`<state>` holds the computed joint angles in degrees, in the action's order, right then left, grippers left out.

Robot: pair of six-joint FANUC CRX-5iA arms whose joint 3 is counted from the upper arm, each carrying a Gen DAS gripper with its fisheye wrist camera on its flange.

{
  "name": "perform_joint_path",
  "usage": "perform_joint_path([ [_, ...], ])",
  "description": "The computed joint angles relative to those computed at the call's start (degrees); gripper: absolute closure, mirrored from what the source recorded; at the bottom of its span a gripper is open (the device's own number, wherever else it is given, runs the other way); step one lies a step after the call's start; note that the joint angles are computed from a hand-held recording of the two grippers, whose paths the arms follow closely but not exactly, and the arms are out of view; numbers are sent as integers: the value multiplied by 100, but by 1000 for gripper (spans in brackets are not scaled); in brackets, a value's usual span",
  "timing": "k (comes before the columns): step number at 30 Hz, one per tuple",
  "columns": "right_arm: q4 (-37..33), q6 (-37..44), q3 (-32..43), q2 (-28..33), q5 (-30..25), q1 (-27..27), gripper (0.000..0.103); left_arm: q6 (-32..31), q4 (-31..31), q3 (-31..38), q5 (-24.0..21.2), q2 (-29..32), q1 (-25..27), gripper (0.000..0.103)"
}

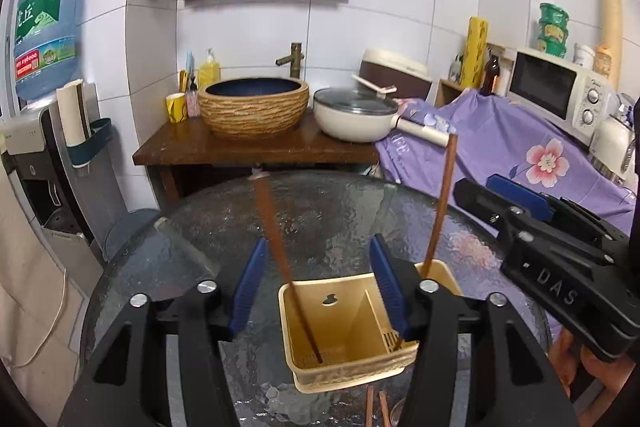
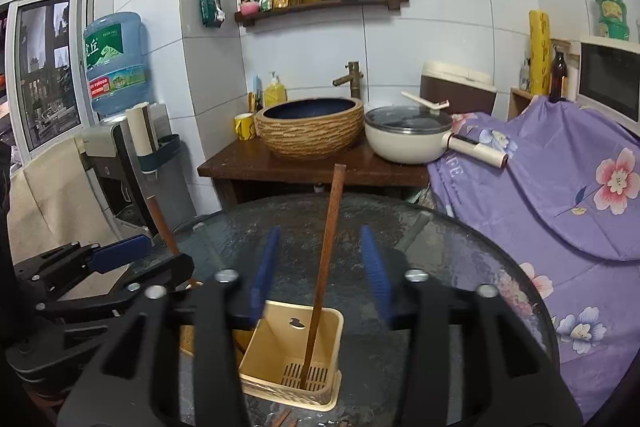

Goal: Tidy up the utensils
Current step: 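Lower both chopsticks into the holder and open both tools, then withdraw both open tools back toward the remaining utensils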

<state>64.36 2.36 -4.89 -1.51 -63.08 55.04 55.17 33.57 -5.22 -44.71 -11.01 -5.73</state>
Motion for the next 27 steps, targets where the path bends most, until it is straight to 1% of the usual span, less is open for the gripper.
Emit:
perform_joint_path([
  [1,112,-57,-89,-59,-55,67,53,-197,230,-184,51,-130,52,39],
  [2,143,-81,-137,-108,-106,122,52,-351,416,-350,117,-250,91,34],
  [3,155,-135,-190,-164,-187,198,50,-502,597,-566,227,-414,141,25],
  [4,145,-249,-265,-237,-342,327,45,-553,655,-706,289,-548,186,19],
  [5,126,-328,-320,-295,-459,432,41,-628,727,-897,350,-727,253,17],
  [6,112,-420,-407,-368,-561,547,40,-701,790,-1060,377,-878,316,17],
  [7,86,-542,-559,-483,-674,719,37,-778,833,-1200,352,-1019,402,15],
  [9,6,-726,-841,-678,-743,969,32,-932,853,-1492,139,-1332,653,12],
  [10,-100,-884,-1033,-797,-811,1156,29,-922,797,-1582,48,-1436,737,11],
  [11,-229,-972,-1149,-860,-872,1286,27,-936,659,-1705,-168,-1577,888,11],
  [12,-386,-1040,-1228,-889,-955,1415,27,-968,595,-1777,-262,-1643,960,11],
  [14,-734,-1125,-1367,-877,-1200,1677,27,-847,242,-2040,-252,-1895,1068,11],
  [15,-908,-1100,-1391,-811,-1371,1798,27,-796,80,-2133,-242,-1976,1091,12],
  [16,-1021,-1090,-1395,-754,-1505,1879,27,-714,-152,-2201,-326,-2033,1119,18],
  [17,-1165,-1160,-1408,-683,-1678,1987,27,-675,-266,-2244,-459,-2046,1180,21],
  [18,-1287,-1291,-1463,-684,-1737,2063,28,-638,-329,-2292,-568,-2063,1235,26],
  [19,-1451,-1481,-1539,-725,-1687,2135,28,-632,-361,-2360,-688,-2073,1299,31],
  [20,-1536,-1623,-1629,-780,-1615,2185,30,-641,-385,-2404,-772,-2075,1351,34],
  [21,-1627,-1748,-1684,-804,-1574,2235,31,-575,-495,-2414,-866,-2057,1373,40],
  [24,-1892,-1882,-1691,-712,-1652,2337,37,-598,-641,-2492,-1164,-2003,1428,51],
  [27,-2079,-1982,-1720,-672,-1523,2370,43,-642,-593,-2620,-1399,-2065,1533,54],
])
